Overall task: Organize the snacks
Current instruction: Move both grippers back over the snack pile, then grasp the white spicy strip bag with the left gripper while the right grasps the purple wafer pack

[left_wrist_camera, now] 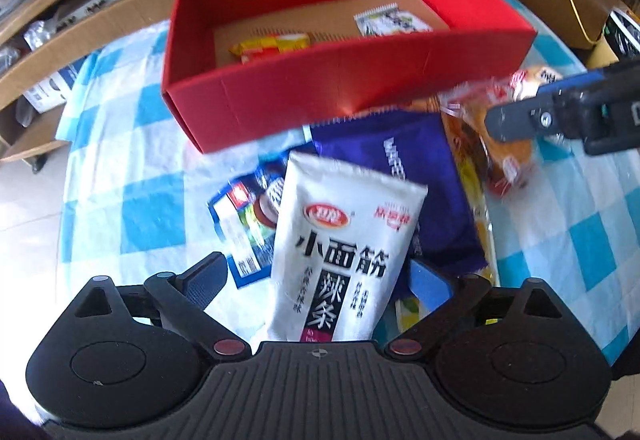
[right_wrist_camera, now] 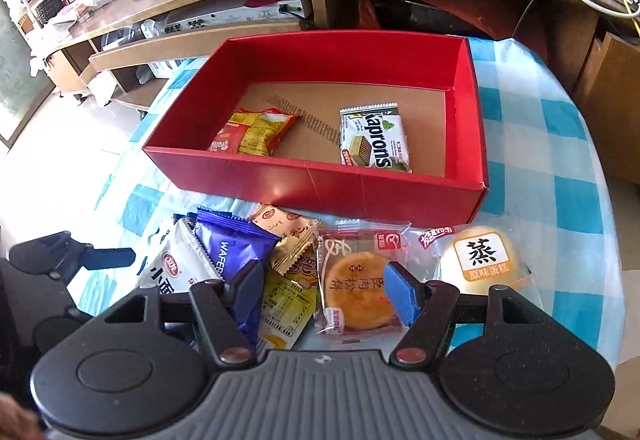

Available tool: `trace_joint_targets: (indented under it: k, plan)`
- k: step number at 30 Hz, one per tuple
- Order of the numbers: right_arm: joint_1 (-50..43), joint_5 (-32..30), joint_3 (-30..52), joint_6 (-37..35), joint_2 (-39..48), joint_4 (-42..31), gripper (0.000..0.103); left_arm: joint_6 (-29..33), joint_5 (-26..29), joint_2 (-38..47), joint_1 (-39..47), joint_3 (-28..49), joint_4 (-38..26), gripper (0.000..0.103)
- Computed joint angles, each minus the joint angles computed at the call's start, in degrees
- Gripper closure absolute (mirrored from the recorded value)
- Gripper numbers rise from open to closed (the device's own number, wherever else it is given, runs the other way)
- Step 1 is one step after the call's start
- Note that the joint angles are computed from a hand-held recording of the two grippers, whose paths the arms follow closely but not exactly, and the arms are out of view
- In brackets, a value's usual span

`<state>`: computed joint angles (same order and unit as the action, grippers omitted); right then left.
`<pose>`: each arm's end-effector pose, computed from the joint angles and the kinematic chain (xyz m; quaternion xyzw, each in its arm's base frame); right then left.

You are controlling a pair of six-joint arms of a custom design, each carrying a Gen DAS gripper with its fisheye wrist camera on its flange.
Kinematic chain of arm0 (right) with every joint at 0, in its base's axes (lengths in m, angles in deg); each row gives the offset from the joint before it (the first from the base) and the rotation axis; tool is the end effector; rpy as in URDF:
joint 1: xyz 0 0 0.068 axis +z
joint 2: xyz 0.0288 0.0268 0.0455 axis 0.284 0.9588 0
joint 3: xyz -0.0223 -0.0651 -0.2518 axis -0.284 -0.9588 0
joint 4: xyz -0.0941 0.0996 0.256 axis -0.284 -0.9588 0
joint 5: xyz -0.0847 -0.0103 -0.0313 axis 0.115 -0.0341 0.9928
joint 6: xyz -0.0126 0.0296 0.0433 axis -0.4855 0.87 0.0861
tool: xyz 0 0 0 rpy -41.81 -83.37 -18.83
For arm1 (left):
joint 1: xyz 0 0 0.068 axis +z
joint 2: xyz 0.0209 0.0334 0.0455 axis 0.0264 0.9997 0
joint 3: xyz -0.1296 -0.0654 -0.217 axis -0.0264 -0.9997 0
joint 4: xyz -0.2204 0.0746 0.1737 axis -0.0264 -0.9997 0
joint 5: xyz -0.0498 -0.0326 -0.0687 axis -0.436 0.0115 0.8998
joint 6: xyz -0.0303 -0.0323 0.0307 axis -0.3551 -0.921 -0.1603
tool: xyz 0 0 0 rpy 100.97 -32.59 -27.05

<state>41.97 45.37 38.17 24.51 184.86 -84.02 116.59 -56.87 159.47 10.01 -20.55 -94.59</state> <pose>0.3095 0.1466 0.1228 -0.0082 0.9602 0.1076 0.2576 0.3228 0.0410 0.0863 0.2455 0.9467 -0.0233 0.2072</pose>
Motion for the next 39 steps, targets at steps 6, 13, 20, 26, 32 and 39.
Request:
trace_joint_targets:
  k: [6,13,20,26,32,39]
  plan:
    - [1.4,-0.7,2.5,-0.3,2.9,-0.7,0.027,0.0,2.9,0.7,2.9,1.4,-2.9,0.039]
    - [3.1,-1.4,5.9,2.4,6.8,-1.6,0.027,-0.5,5.6,-1.2,6.0,1.6,-5.6,0.051]
    - [7.0,-0.1,9.7,8.6,11.6,-1.4,0.025,0.6,8.3,-3.1,10.9,2.6,-9.3,0.053]
    - [8.9,0.7,14.4,14.1,16.5,-1.3,0.018,1.4,8.5,-2.4,12.5,2.6,-10.2,0.053]
    - [13.1,10.1,18.6,10.6,20.0,-4.4,0.027,1.7,7.8,-1.0,13.6,3.6,-10.9,0.052]
    - [11.4,7.7,11.4,6.6,13.9,-3.8,0.032,2.9,8.2,-1.5,13.2,2.8,-11.4,0.051]
